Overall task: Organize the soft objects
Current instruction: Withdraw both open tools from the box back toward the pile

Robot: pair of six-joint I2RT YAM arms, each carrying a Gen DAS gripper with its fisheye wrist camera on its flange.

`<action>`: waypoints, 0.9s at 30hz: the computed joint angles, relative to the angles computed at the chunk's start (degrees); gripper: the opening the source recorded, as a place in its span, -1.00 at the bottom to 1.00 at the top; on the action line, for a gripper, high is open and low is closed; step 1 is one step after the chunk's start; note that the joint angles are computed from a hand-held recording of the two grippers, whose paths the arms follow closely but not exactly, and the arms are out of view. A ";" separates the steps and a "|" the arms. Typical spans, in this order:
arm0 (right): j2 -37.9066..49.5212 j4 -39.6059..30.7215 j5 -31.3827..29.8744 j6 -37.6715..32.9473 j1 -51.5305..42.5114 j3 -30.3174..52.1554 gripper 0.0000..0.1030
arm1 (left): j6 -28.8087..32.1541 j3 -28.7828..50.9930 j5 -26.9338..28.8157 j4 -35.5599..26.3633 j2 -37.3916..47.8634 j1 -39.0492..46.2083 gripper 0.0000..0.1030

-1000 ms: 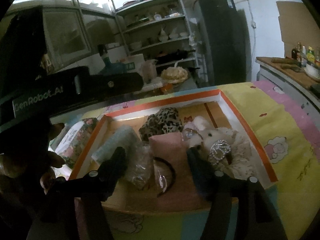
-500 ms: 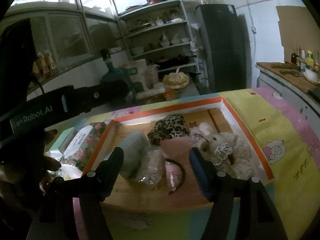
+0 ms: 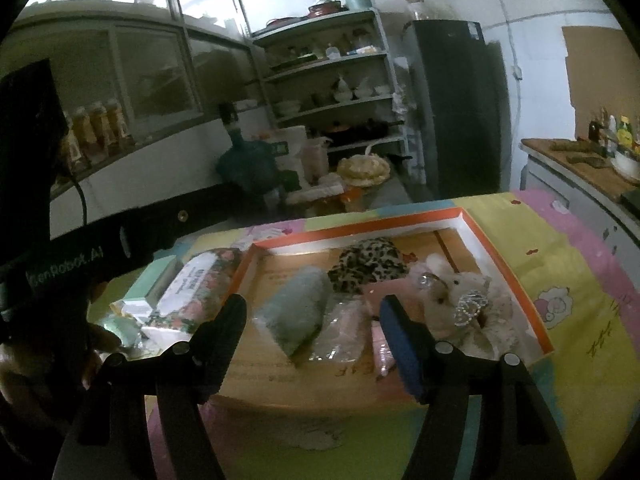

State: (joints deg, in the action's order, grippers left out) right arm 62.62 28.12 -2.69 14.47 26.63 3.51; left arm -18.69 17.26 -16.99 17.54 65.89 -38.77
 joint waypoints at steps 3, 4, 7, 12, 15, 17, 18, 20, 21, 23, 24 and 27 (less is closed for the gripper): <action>-3.38 -2.88 2.48 1.02 3.16 -0.05 0.37 | -0.43 -1.59 -1.26 -2.61 -4.42 -0.66 0.34; -4.32 -3.56 2.75 1.10 3.57 -0.22 0.37 | -0.57 -2.19 -1.86 -3.78 -6.25 -0.92 0.34; -6.70 -5.78 5.02 2.04 6.53 -0.12 0.37 | -0.81 -3.89 -3.24 -7.10 -11.49 -1.25 0.34; -9.84 -9.18 10.32 4.24 13.53 0.48 0.37 | -1.23 -6.19 -4.24 -13.50 -20.46 -0.86 0.34; -9.71 -9.67 13.09 5.40 17.39 1.11 0.37 | -1.44 -7.16 -4.52 -18.30 -26.10 -0.31 0.34; -9.53 -9.99 14.46 5.96 19.35 1.54 0.37 | -1.49 -7.77 -4.44 -21.73 -30.22 0.26 0.34; -9.17 -10.03 15.49 6.34 20.76 1.84 0.37 | -1.32 -8.04 -4.14 -23.25 -32.10 0.81 0.34; -8.74 -10.22 16.96 6.90 22.82 2.34 0.37 | -1.31 -8.53 -3.92 -26.84 -36.24 1.55 0.34; -8.35 -10.26 17.87 7.29 24.11 2.69 0.37 | -1.10 -8.69 -3.49 -28.48 -38.13 2.33 0.34; -7.81 -10.21 18.91 7.66 25.72 3.08 0.37 | -0.80 -9.01 -2.94 -32.38 -42.48 3.66 0.34; -7.23 -10.08 19.82 8.03 27.05 3.43 0.37 | -0.60 -9.24 -2.55 -34.61 -45.06 4.45 0.34; -5.78 -9.84 21.55 8.75 29.92 4.38 0.37 | 0.30 -9.52 -0.92 -40.67 -51.73 7.34 0.34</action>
